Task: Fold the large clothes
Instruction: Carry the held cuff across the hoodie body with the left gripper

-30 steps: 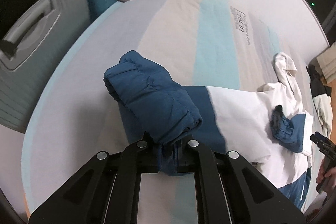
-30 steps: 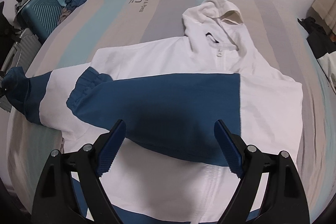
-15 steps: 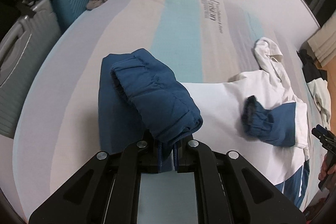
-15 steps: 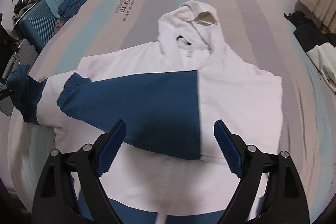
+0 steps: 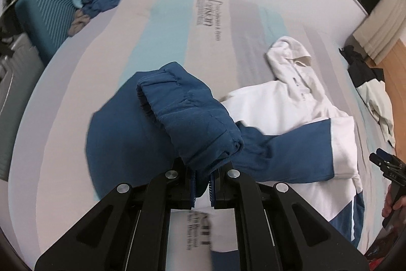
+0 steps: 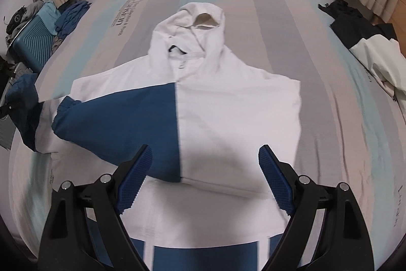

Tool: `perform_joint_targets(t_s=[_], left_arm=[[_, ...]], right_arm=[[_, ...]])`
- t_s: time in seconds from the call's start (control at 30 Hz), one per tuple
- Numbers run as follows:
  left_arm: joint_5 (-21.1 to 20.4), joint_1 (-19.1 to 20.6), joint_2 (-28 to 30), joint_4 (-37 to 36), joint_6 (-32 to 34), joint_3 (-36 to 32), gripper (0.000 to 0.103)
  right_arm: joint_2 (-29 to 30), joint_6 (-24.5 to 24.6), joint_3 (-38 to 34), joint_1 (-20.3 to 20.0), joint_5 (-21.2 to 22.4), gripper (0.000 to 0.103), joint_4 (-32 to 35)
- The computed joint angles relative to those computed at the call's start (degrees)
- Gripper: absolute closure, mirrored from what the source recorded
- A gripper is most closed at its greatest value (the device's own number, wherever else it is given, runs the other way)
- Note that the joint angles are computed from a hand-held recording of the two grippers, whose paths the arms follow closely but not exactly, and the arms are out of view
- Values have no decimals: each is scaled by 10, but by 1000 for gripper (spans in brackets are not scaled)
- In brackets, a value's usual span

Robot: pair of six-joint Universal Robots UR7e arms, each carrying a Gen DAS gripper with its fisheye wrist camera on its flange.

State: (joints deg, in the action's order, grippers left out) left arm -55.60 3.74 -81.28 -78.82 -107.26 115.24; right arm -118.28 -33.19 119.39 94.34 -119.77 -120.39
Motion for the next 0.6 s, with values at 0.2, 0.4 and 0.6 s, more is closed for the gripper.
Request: perform_joint_targets(t_s=[0.2,0.4,0.6], left_arm=[[21,19,65,-60,39,-33,97],[38,30,134,-119,78,-72,97],[54,38,210,-183,124,-121,97]], right_arm=[[-1,-36,-21,-47,28,13,-17],[3,-78,-43,-92,58,8,-21],[6,-116,-69,-138,90,8,-10]])
